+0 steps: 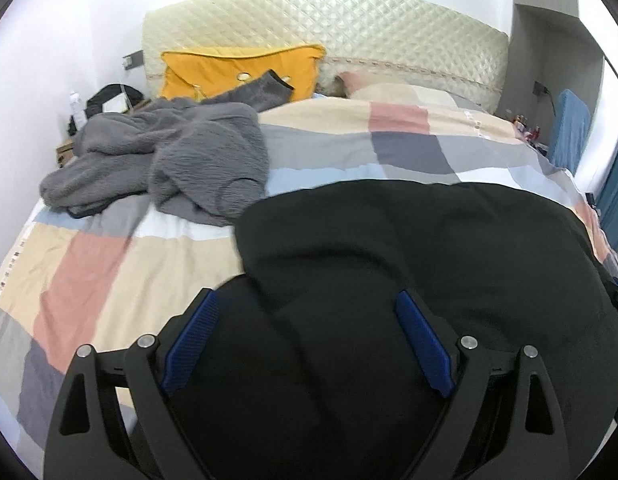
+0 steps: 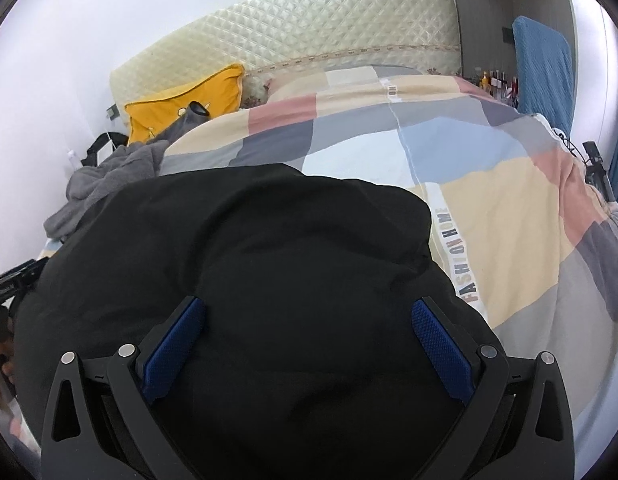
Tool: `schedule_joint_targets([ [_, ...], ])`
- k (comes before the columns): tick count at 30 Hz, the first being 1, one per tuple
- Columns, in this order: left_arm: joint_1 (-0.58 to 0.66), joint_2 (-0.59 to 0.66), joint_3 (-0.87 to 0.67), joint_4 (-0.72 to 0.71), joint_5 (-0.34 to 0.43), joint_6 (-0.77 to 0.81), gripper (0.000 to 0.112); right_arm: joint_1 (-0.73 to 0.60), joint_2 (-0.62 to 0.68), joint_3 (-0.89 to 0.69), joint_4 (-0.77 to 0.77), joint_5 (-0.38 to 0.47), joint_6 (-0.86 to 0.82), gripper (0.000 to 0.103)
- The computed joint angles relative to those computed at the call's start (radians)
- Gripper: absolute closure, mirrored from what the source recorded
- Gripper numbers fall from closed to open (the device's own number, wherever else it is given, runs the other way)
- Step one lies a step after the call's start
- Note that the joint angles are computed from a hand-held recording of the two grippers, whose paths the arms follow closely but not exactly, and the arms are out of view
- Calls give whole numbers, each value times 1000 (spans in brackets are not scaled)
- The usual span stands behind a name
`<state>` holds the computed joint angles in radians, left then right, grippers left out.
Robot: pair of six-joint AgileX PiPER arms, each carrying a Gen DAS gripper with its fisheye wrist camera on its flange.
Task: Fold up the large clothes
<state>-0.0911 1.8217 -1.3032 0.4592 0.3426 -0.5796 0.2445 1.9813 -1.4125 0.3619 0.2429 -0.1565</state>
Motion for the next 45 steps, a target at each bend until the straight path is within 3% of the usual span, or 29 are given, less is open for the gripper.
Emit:
schedule_joint_targets([
  [4,48,-15,47,-27,-28,38,21,-8,6,19,129,-41,-140,0],
  [8,73,32,41,-154,-41,167,21,-11,24,34,311,-70,-316,0],
  [10,72,34,37,-143,-40,156,21,-15,21,32,296,-58,-296,0],
  [15,45,16,9,-40,29,58,21,7,-51,72,19,-70,4,0],
  [19,40,-75,18,-168,61,143,14,48,-175,121,-311,-69,322,0],
  [23,2,-222,11,-261,154,206,12,82,-351,187,-389,-54,432,0],
  [29,-135,-399,-51,-157,327,158,10,160,-559,200,-625,17,695,0],
  [32,-198,-486,-91,-166,410,165,10,219,-650,170,-747,100,806,0],
  [35,-293,-560,-117,-74,490,93,10,323,-723,130,-948,231,966,0],
  [40,-502,-667,-127,115,626,-70,10,575,-843,123,-1269,442,1198,0],
  [45,-762,-747,-119,276,754,-210,10,917,-891,109,-1525,740,1330,0],
])
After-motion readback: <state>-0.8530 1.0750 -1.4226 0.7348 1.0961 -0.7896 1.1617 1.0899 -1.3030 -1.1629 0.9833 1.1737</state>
